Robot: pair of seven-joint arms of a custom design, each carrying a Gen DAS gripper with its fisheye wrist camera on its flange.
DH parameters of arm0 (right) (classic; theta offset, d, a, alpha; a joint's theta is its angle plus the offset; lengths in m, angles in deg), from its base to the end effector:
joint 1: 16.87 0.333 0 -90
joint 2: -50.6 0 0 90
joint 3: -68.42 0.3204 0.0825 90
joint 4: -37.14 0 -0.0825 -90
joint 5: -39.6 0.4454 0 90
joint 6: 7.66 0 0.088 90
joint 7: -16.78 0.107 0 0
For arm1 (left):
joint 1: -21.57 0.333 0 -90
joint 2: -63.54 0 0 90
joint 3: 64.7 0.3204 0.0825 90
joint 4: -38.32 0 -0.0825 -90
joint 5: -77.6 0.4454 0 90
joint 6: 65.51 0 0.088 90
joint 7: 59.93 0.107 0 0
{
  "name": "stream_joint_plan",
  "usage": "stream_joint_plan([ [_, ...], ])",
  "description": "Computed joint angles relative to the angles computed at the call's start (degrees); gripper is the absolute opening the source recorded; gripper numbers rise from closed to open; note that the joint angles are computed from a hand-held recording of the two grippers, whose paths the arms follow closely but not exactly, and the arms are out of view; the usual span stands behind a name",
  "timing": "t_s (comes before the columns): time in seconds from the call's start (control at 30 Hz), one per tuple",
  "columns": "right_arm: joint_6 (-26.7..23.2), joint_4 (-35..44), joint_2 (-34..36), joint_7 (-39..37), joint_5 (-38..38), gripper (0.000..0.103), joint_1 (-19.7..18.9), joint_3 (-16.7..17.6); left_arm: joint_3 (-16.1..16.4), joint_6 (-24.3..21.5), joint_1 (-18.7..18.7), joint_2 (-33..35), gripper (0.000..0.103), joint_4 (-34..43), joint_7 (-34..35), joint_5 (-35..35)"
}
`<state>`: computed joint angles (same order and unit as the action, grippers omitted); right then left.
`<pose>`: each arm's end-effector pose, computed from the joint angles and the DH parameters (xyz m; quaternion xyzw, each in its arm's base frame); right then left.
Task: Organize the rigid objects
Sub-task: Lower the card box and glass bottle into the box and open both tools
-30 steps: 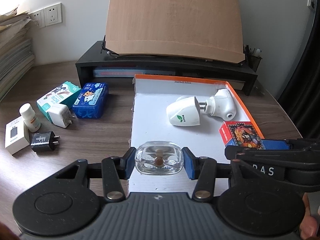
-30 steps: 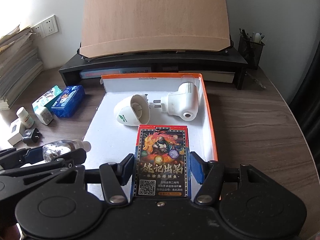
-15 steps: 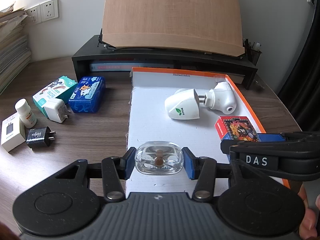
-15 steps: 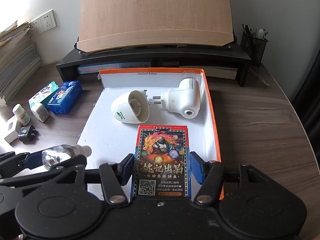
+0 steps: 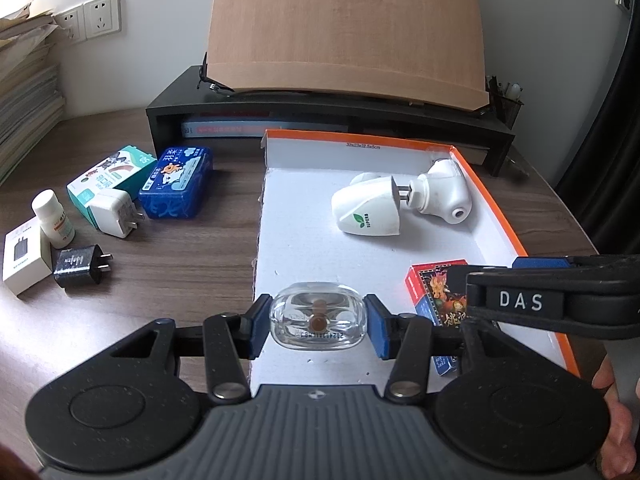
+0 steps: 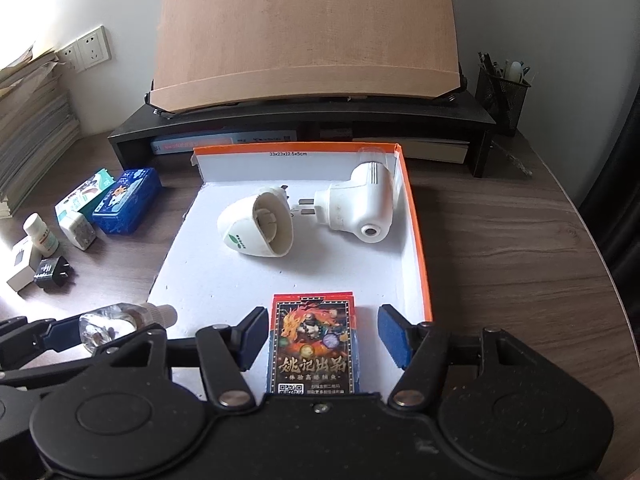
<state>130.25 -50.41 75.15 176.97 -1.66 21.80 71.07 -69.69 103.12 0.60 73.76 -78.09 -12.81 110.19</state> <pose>0.5908 0.5066 0.4427 -0.6361 0.6874 -0.2361 0.2592 0.5929 -0.3254 0.4063 -0.5818 0.7219 -0.3137 0.2047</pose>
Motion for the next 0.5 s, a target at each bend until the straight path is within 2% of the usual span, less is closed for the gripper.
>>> stream_joint_plan([
  [0.13, -0.23, -1.38, -1.42, 2.10, -1.52, 0.074, 0.38, -0.38, -1.21, 0.26, 0.57, 0.18, 0.050, -0.23, 2.72, -3.17],
  [0.2, -0.81, -1.87, -1.98, 3.23, -2.68, 0.075, 0.63, -0.45, -2.69, 1.67, 1.62, 0.30, 0.050, -0.69, 6.64, -7.30],
  [0.23, -1.06, -1.95, -2.15, 3.69, -3.13, 0.075, 0.68, -0.39, -4.06, 2.61, 2.64, 0.32, 0.058, -1.04, 10.04, -10.94],
  [0.27, -1.11, -2.26, -2.43, 4.20, -3.56, 0.076, 0.67, -0.34, -3.61, 3.36, 2.09, 0.15, 0.073, -1.34, 10.43, -11.68],
  [0.33, -0.90, -2.76, -2.88, 5.02, -4.41, 0.076, 0.59, -0.20, 0.51, 4.71, -1.44, -0.41, 0.079, -1.72, 5.34, -6.49],
  [0.43, -1.25, -2.58, -2.97, 6.49, -6.19, 0.076, 0.86, -0.16, 3.40, 4.94, -3.38, -1.19, 0.079, -1.69, -0.15, -0.84],
  [0.5, -0.40, -2.31, -2.82, 7.47, -6.80, 0.077, 0.79, -0.05, 4.03, 4.10, -3.33, -1.74, 0.079, -1.52, -3.50, 2.49],
])
